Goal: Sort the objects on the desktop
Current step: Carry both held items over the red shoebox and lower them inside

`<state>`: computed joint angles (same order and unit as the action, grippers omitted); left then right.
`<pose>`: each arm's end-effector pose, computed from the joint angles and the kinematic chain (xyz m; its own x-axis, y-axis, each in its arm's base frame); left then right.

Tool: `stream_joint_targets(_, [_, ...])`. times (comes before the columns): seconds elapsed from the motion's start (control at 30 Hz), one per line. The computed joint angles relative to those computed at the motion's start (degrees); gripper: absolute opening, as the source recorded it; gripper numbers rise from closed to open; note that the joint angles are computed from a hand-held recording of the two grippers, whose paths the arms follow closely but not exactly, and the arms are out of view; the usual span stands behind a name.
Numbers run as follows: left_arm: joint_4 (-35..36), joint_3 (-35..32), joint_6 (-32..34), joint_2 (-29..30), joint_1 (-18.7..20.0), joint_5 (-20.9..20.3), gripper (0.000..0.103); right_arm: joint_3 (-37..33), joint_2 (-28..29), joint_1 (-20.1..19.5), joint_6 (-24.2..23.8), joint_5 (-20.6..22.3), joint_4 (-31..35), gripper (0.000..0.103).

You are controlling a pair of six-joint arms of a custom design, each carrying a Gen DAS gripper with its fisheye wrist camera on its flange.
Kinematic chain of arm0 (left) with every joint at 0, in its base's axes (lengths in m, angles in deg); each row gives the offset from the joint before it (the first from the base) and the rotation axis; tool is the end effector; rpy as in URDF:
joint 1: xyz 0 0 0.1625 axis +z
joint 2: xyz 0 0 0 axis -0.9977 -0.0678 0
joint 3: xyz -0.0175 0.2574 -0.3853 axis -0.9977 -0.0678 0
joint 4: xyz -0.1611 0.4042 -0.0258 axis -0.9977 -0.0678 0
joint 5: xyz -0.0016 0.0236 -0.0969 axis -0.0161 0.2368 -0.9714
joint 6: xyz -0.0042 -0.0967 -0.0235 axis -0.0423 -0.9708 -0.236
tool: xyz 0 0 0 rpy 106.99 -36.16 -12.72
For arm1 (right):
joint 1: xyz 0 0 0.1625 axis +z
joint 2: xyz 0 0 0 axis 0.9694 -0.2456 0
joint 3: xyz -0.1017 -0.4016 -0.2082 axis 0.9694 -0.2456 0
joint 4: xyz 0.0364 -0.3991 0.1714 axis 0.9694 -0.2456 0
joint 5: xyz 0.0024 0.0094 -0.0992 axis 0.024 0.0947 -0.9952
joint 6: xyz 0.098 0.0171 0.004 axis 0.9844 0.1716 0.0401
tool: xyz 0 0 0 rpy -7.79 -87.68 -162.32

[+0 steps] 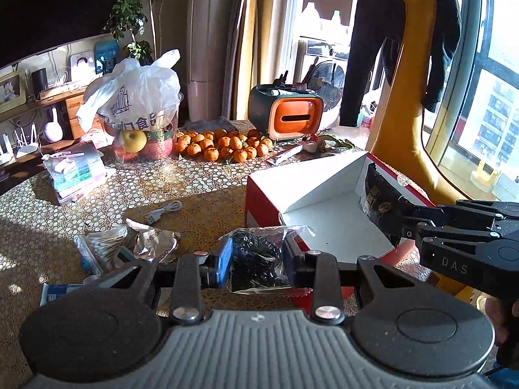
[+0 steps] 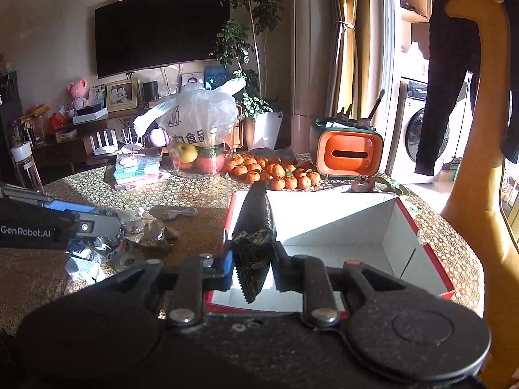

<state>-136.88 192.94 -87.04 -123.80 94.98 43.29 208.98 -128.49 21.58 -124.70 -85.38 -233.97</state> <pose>-0.3522 -0.2665 0.1162 -0.7202 0.3263 -0.6122 0.6604 0.5928 -0.4610 0.1336 -0.2540 0.3065 -0.7057 -0.2114 0.6763 -0.6701 0.5093 -0.5400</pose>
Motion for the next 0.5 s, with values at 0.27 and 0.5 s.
stream_joint_targets(0.27, [-9.34, -5.5, 10.56, 9.39, 3.42, -2.74, 0.032, -2.67, -6.26, -7.76, -2.02, 4.0, 7.63, 0.022])
stream_joint_targets(0.5, [-13.43, -10.68, 19.46, 16.65, 6.89, -4.51, 0.032, -5.7, -8.2, -14.29, -3.63, 6.85, 13.72, 0.022])
